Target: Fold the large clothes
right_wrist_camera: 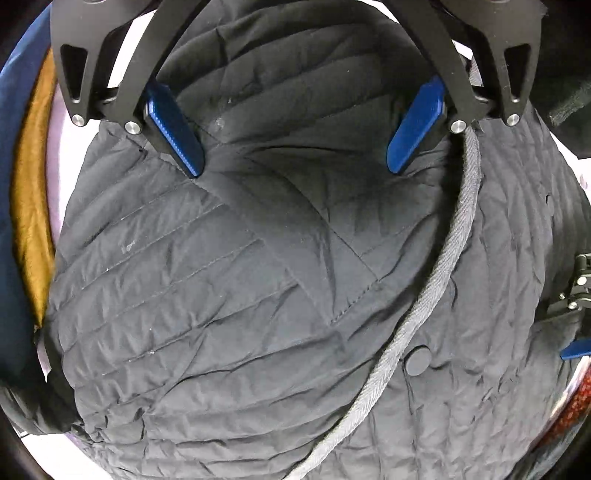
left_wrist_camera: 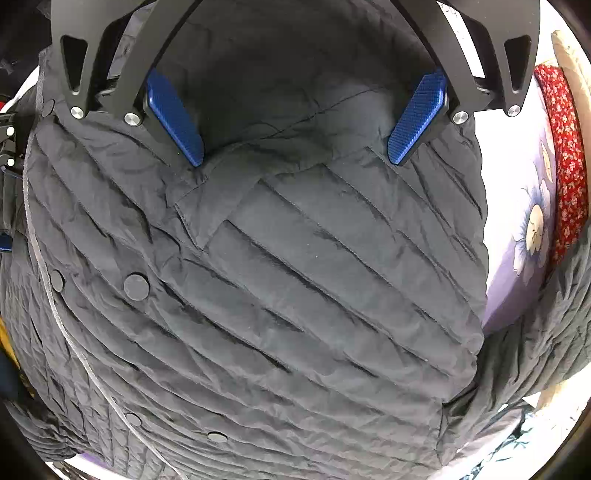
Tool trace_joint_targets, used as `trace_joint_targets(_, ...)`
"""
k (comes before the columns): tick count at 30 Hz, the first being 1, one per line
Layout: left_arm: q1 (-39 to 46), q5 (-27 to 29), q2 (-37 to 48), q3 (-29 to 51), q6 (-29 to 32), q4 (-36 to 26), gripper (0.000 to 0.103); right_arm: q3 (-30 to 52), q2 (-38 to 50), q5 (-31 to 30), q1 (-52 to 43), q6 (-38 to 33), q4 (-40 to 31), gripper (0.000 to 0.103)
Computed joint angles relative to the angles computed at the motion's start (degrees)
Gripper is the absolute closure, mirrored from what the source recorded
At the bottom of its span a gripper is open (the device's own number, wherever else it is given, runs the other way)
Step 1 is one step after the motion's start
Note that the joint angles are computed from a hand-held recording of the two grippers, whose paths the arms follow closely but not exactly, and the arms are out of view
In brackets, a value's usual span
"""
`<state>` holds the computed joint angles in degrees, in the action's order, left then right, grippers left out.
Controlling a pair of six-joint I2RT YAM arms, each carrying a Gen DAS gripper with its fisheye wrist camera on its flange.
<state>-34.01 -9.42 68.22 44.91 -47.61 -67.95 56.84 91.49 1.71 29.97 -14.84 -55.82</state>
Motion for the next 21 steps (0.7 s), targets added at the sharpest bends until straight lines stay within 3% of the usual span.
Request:
trace_joint_targets(4,-3.6,-0.7,4.0,4.1,-4.0,-3.6,0.005,3.1,1.1,-0.2,-2.3,-1.9,-3.7,0.005)
trace_joint_targets(8,-7.5,-3.4,6.3,10.1,-8.4,-8.1,0.007,10.5,-1.0,-8.8,-9.0,0.9,-7.4,0.005)
trace_joint_targets(15,-12.7,-7.1,8.4,18.2,-11.8,-13.8,0.007,27.2,-3.6,-20.0,-27.1,4.8,-8.5,0.005)
trace_joint_targets(21,-15.2,-9.0,12.5,27.2,-12.3,-18.0,0.007,38.4,-0.8,-22.1,-43.4,12.7,-8.9,0.005)
